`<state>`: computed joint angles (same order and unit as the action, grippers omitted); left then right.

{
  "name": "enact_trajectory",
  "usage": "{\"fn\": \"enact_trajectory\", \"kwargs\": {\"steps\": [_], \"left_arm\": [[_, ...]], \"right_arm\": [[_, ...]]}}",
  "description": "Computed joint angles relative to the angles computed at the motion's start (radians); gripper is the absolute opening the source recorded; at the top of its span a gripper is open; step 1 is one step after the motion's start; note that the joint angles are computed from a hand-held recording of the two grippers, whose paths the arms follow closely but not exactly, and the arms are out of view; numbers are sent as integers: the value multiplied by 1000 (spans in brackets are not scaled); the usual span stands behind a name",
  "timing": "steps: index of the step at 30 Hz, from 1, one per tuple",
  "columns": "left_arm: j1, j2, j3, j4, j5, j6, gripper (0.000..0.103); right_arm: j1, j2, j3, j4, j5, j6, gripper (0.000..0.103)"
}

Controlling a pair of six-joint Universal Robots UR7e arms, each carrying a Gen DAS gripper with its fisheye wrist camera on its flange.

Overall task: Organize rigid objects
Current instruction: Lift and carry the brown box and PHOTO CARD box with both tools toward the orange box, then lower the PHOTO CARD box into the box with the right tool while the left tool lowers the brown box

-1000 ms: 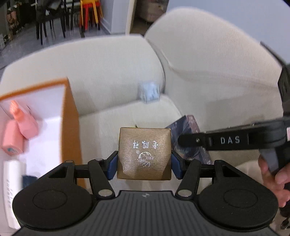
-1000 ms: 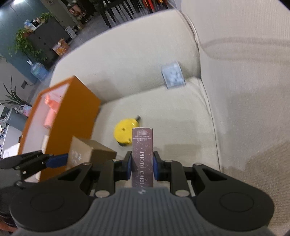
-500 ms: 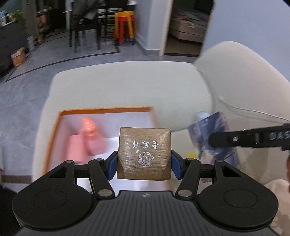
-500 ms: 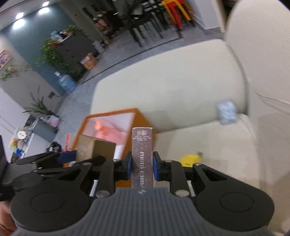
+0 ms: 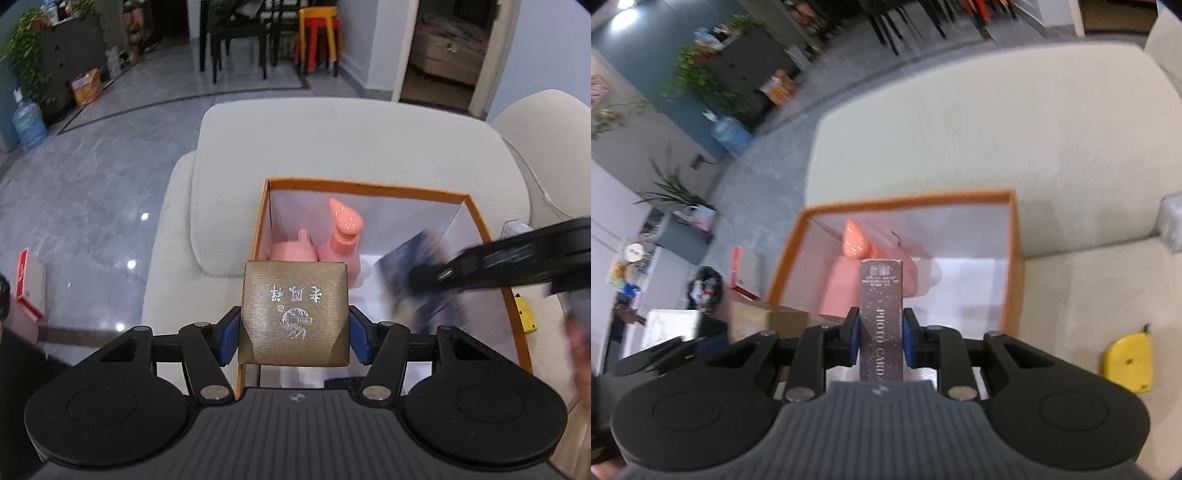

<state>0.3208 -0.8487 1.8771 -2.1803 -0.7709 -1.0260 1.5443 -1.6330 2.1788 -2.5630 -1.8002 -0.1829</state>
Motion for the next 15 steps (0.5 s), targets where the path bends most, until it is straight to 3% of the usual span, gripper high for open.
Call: {"fn": "enact_trajectory", "kwargs": {"steps": [7, 15], "left_arm": [[12, 1, 41, -120, 33, 143, 67], [16, 24, 34, -135, 52, 205, 67]], "right_arm": [[4, 128, 15, -102, -62, 64, 22], [-24, 181, 0, -81, -20, 138, 22]]}}
